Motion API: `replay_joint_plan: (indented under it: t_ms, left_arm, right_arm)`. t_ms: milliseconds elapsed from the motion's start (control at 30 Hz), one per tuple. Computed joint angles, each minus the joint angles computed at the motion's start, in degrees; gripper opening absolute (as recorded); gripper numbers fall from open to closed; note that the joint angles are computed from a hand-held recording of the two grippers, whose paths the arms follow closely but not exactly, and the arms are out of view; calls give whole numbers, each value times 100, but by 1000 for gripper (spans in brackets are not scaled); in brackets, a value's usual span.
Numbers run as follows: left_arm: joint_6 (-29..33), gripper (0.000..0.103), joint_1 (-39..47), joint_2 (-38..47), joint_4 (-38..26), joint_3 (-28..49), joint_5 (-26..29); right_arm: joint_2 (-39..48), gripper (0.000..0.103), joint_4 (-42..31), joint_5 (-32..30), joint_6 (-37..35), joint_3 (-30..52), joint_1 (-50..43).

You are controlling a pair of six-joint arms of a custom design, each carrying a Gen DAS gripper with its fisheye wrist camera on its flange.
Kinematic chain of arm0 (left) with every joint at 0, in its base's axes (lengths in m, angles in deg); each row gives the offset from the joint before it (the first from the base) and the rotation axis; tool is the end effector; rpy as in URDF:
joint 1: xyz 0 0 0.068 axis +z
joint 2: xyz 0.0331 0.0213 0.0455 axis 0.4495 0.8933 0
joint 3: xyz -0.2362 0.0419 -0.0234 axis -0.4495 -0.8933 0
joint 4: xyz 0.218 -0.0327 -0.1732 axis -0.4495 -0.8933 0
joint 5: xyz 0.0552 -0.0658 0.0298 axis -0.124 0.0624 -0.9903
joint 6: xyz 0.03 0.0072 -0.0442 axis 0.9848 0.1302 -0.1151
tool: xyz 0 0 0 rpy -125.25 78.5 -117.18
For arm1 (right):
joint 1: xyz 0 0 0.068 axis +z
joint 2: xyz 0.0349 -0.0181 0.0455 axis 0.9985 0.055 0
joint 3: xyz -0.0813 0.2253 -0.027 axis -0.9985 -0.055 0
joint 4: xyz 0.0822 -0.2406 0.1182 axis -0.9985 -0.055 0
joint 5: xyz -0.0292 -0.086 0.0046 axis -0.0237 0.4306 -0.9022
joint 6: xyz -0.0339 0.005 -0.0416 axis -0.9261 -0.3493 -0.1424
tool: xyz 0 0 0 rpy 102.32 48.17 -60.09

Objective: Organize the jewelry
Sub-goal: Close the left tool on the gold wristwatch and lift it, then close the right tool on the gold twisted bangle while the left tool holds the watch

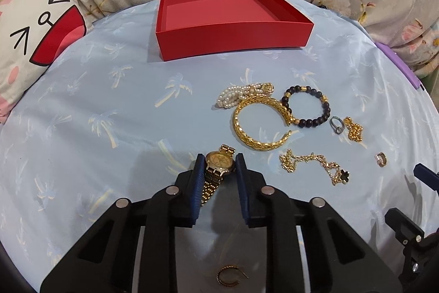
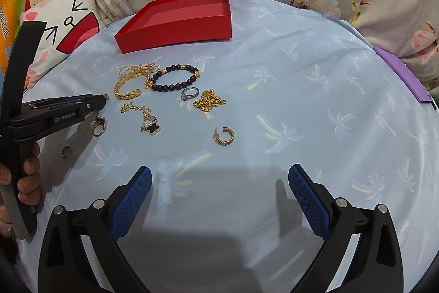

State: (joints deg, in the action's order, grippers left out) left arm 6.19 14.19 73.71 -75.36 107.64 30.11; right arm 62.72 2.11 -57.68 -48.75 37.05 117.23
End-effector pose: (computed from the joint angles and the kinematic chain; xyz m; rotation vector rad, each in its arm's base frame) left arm 0.2687 -0.0572 0.2176 0.0715 2.4309 -0.0772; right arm 0.2057 0.1114 0.2234 -0.1842 2.3941 0.1059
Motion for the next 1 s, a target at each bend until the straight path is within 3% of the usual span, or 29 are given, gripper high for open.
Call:
replay_joint_plan:
  t_ms: [300, 467, 567, 733, 867, 933, 1000]
  left_arm:
    - [-228, 22, 492, -1163, -383, -313, 117]
    - [-431, 22, 658, -1850, -604, -624, -129]
    - [-595, 22, 686, -2129, -714, -772, -157]
    - [-592, 22, 575, -2429, -738, -925, -314]
    - [-576, 22, 516, -2513, -717, -1013, -362]
    - [-555, 22, 468, -2501, -688, -1049, -458]
    - [-533, 22, 529, -2474, -672, -1058, -363]
  right_arm:
    - [-46, 98, 59, -6, -22, -29, 36]
    - [-178, 98, 193, -224, -160, -95, -23]
    - [-146, 98, 271, 3, -364, -10, 33]
    - [223, 97, 400, -415, -706, 490, -240]
    - [1095, 84, 513, -560, -826, 1190, -393]
    - [1510, 70, 509, -834, -723, 1526, -482]
    - [1815, 67, 473, -1047, -701, 1791, -450]
